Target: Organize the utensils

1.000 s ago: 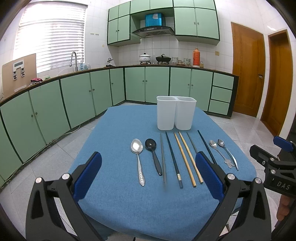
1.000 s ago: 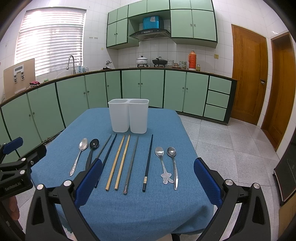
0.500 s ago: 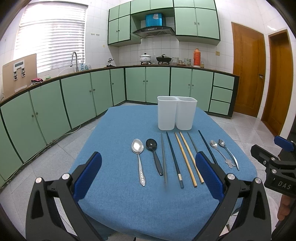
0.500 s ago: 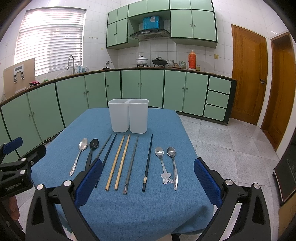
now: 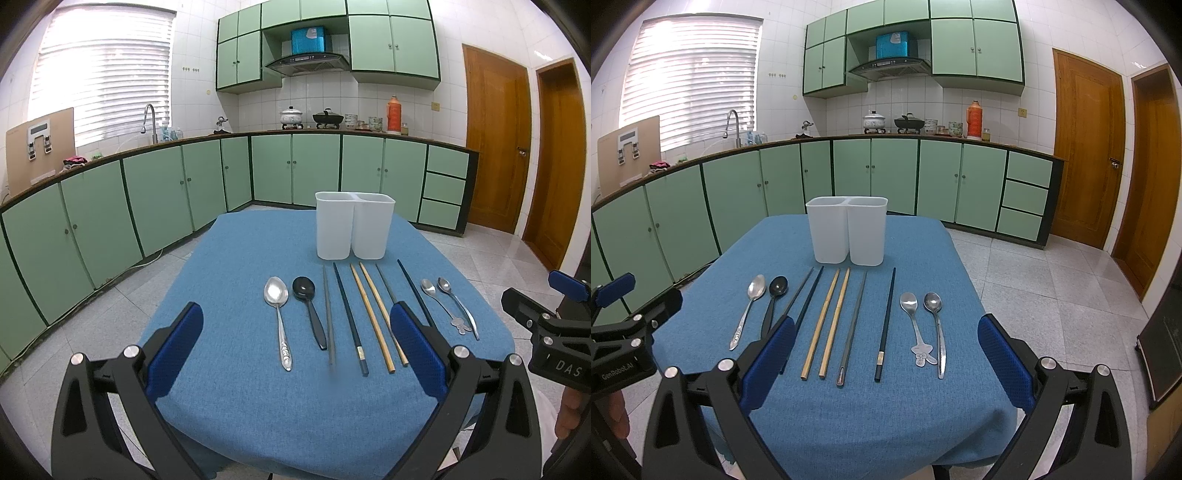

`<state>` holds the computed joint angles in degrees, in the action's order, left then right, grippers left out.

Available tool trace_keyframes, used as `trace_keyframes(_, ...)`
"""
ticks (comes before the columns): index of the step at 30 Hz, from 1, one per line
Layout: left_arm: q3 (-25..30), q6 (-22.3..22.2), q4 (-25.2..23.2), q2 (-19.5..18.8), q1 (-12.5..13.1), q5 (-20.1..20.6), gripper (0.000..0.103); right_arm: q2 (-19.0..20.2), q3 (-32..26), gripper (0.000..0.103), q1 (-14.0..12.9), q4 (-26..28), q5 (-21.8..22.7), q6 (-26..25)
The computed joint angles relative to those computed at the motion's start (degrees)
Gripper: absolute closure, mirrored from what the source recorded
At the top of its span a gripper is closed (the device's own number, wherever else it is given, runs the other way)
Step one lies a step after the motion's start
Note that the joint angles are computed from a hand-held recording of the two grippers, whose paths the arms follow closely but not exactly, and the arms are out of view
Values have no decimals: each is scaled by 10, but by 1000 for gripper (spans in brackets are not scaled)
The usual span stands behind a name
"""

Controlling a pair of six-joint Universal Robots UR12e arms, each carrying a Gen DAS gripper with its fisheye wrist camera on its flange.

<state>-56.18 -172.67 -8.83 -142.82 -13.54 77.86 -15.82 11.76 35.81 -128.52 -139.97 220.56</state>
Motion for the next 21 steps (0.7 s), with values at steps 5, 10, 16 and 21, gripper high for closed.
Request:
trace_keyframes(5, 3, 0, 0, -2, 2, -1, 5, 0, -1, 6, 0, 1, 0, 0)
trace_keyframes(10, 5, -1, 2, -4, 3, 1, 5, 1, -2, 6, 0, 2, 0, 0)
trace_keyframes(16, 3, 0, 4, -3, 4, 1, 5, 1, -3, 6, 0, 2, -1, 0)
trace_keyframes(21, 3, 0, 4, -2, 4, 1, 5, 2, -5, 6, 0, 3, -1, -1)
